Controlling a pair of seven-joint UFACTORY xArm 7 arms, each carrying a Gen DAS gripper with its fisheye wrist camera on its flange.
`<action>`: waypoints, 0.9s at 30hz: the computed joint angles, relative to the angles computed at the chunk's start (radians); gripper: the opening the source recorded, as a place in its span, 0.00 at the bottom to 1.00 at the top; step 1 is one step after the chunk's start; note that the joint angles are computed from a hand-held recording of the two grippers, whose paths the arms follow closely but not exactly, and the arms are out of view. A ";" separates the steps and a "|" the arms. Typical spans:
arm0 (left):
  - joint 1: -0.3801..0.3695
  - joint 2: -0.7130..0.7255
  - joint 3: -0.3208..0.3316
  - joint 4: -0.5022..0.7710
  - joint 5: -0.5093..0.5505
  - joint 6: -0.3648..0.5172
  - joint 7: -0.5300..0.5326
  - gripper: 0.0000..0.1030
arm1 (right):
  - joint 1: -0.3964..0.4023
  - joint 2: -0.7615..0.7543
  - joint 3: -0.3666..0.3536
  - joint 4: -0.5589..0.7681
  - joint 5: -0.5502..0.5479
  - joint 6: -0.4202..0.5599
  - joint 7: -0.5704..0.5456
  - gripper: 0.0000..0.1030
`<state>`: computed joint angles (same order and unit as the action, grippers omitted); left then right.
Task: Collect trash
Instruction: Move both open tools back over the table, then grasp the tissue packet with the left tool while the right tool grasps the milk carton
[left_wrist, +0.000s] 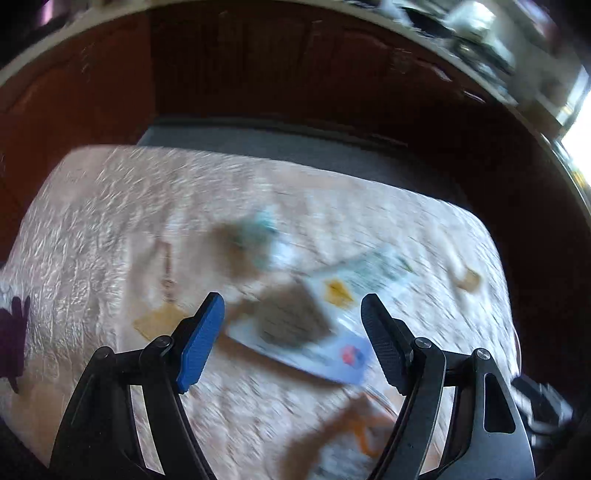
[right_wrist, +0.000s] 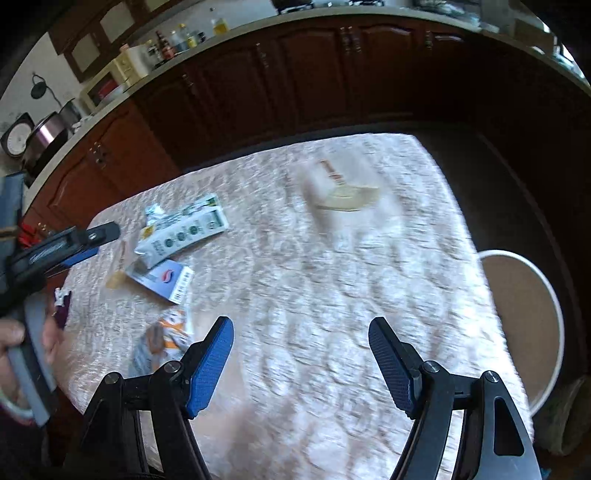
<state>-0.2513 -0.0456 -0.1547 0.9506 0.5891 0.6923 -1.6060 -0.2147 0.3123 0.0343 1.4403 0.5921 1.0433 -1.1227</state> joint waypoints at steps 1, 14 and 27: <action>0.013 0.008 0.014 -0.008 -0.008 -0.010 -0.001 0.74 | 0.007 0.001 0.003 0.000 -0.005 0.001 0.006 0.71; 0.074 0.210 0.122 0.048 -0.155 -0.174 0.178 0.48 | 0.124 0.115 0.057 0.089 -0.103 0.026 0.116 0.70; 0.137 -0.052 0.103 -0.191 -0.182 -0.251 0.346 0.18 | 0.284 0.332 0.115 0.306 -0.258 -0.105 0.316 0.51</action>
